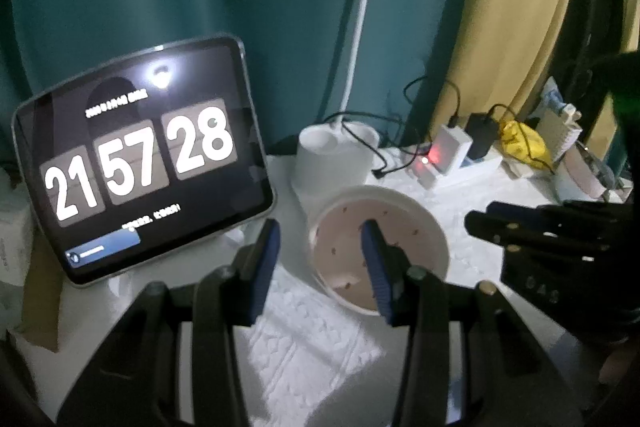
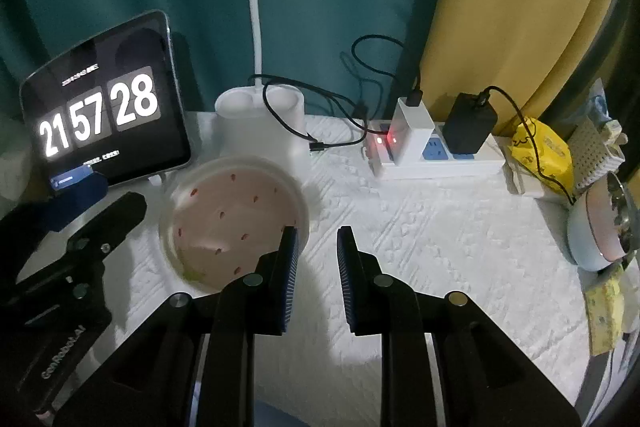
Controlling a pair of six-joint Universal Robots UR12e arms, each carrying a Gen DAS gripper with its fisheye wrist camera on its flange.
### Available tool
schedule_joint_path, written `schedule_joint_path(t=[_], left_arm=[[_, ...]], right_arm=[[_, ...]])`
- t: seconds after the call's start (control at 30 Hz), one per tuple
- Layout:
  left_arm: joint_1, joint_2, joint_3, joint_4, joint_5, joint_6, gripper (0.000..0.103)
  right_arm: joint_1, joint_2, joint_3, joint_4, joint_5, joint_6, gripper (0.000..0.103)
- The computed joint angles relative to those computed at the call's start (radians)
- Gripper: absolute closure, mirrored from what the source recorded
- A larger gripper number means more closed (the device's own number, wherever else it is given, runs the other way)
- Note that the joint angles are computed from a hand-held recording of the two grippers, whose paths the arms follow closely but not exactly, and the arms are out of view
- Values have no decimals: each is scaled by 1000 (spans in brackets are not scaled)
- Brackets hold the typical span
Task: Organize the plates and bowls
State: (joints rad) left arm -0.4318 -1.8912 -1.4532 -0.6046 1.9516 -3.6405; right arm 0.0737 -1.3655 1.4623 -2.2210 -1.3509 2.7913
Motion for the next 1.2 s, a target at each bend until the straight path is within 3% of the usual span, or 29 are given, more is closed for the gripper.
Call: schedule_joint_path(t=[0.1, 0.2, 0.43, 0.63, 1.2], left_arm=[[5, -15, 3, 3, -2, 2, 59], [10, -27, 8, -8, -13, -17, 59], [22, -41, 6, -16, -33, -45, 59], [31, -37, 4, -35, -71, -45, 59], [39, -56, 34, -144, -130, -22, 59]], right_arm=[[0, 9, -1, -10, 10, 3, 81], [2, 17, 0, -19, 19, 1, 70], [10, 37, -4, -31, 5, 18, 67], [10, 56, -19, 15, 19, 45, 63], [22, 84, -27, 75, -1, 81, 63]])
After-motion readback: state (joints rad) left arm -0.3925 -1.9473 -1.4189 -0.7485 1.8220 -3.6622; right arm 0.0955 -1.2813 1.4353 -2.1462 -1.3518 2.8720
